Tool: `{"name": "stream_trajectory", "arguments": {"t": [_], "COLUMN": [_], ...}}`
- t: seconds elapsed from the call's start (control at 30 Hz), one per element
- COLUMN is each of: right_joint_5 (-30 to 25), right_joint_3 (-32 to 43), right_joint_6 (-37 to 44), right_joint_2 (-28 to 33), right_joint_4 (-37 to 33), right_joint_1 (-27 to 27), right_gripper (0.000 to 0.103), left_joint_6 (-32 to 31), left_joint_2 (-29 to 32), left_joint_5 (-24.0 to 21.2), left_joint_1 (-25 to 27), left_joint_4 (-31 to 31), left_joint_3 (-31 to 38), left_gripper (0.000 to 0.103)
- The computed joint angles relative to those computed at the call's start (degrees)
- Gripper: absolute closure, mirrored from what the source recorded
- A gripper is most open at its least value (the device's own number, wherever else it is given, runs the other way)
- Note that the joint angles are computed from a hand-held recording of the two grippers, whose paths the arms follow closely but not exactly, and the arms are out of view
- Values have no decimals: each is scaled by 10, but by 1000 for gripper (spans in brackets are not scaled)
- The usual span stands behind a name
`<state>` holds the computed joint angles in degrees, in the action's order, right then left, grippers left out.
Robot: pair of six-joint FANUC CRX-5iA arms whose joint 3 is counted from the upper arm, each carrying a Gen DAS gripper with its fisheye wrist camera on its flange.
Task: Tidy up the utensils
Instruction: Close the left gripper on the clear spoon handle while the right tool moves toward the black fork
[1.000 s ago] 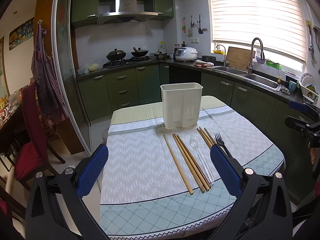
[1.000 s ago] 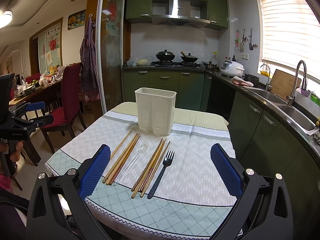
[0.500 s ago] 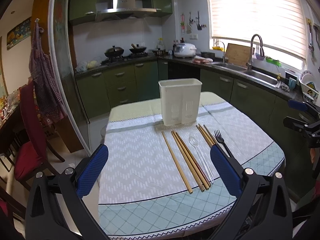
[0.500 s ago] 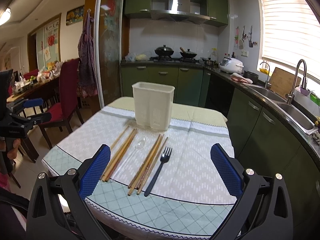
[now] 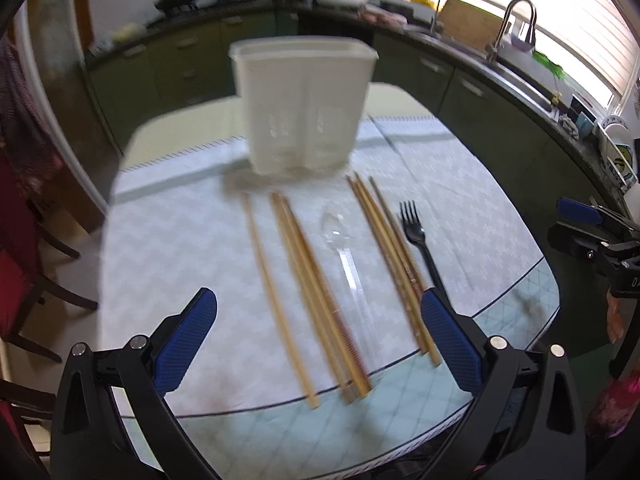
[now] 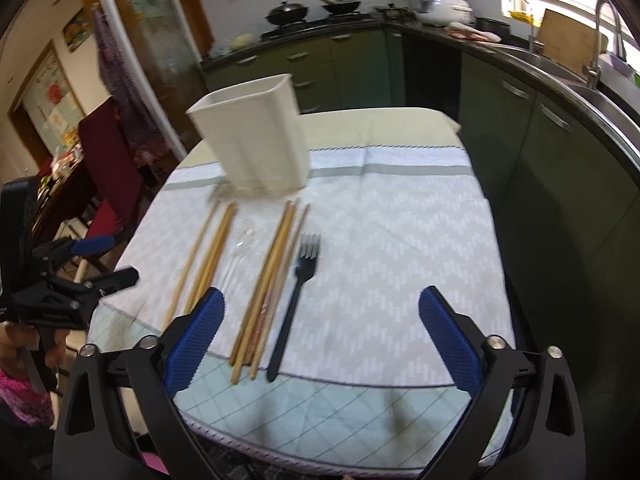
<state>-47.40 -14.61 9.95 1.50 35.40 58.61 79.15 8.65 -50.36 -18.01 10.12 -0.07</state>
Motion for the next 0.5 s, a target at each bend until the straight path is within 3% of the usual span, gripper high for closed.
{"name": "stream_trajectory", "arguments": {"t": [0.1, 0.27, 0.4, 0.5], "right_joint_5": [-10, -31, -28, -36], "right_joint_3": [10, 21, 16, 19], "right_joint_6": [5, 23, 24, 26], "right_joint_2": [4, 11, 8, 12], "right_joint_4": [-15, -25, -25, -22], "right_joint_1": [-8, -10, -11, -14], "right_gripper": [18, 20, 20, 20], "left_joint_6": [10, 67, 91, 103], "left_joint_2": [58, 152, 190, 212], "left_joint_5": [-45, -132, -164, -171], "left_joint_1": [-13, -28, -36, -38], "left_joint_4": [4, -15, -32, -32], "left_joint_3": [59, 161, 203, 225], "left_gripper": [8, 44, 45, 61]}}
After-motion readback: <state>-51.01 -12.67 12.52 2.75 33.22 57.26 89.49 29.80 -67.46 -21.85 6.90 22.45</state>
